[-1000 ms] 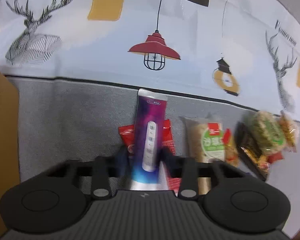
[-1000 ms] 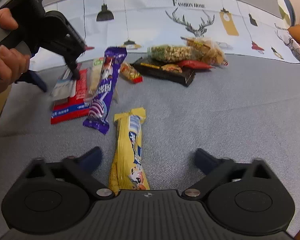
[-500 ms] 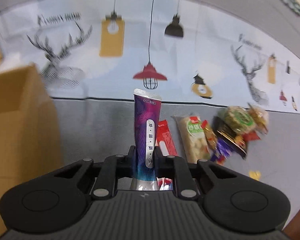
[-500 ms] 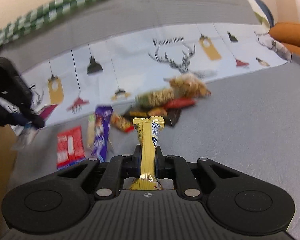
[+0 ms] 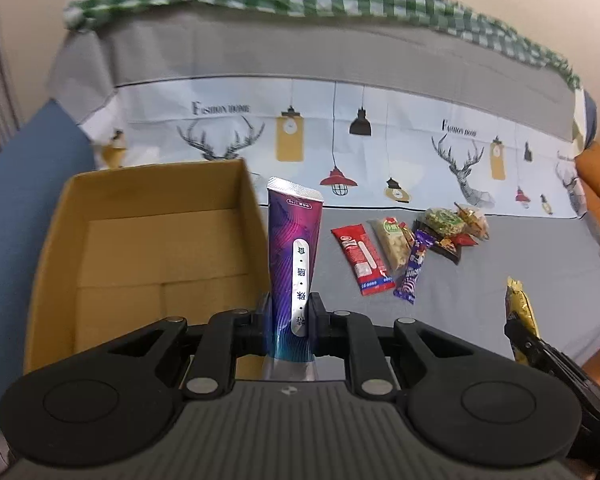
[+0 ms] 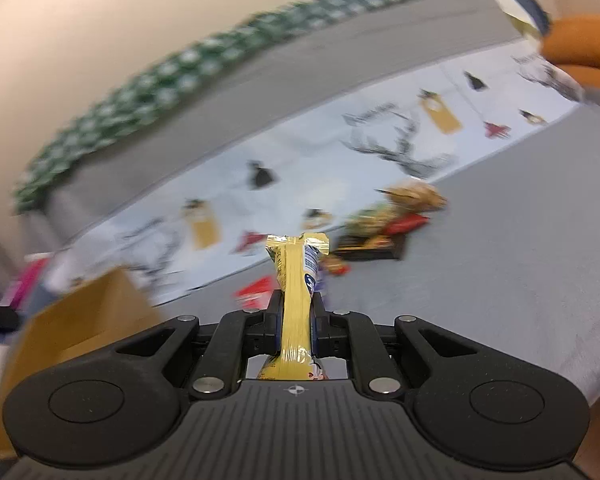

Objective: Organize snacks
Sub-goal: 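Carry the purple tube and yellow bar with both tools over the box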

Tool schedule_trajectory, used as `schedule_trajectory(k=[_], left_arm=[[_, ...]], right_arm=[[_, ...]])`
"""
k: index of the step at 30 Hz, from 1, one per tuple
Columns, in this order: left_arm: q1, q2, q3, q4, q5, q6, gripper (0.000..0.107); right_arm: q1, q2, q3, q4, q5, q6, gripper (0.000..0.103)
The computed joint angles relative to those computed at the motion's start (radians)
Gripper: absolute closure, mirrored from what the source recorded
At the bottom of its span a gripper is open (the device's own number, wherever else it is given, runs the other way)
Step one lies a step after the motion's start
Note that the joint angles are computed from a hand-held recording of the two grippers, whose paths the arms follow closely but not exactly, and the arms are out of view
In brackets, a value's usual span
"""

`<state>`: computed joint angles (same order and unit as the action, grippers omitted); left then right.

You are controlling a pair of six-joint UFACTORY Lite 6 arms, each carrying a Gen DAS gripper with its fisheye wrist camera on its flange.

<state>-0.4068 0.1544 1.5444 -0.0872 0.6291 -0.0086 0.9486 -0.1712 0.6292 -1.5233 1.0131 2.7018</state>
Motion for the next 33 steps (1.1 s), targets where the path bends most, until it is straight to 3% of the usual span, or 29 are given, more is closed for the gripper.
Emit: schedule_trajectory(k=[6, 10, 15, 22, 33], left_arm=[[0.239, -0.378, -0.307, -0.340, 0.061, 0.388, 0.088], [0.389, -0.552, -0.434, -0.457, 0.116, 0.544, 0.088], [0.650, -0.699, -0.535, -0.645, 0.292, 0.785, 0.088], [0.868, -0.741, -0.571, -0.733, 0.433, 0.951, 0.088], [0.843, -0.684, -0.563, -0.719, 0.376, 0.944, 0.088]], right_arm=[[0.360, 0.099, 0.323, 0.212, 0.254, -0.256, 0.091], [0.473, 0.220, 0.557, 0.230, 0.332, -0.353, 0.091], [0.547, 0.394, 0.852, 0.248, 0.371, -0.522, 0.091], [0.607, 0.580, 1.096, 0.241, 0.411, -0.624, 0.091], [0.569, 0.627, 1.158, 0.280, 0.371, -0.685, 0.091]])
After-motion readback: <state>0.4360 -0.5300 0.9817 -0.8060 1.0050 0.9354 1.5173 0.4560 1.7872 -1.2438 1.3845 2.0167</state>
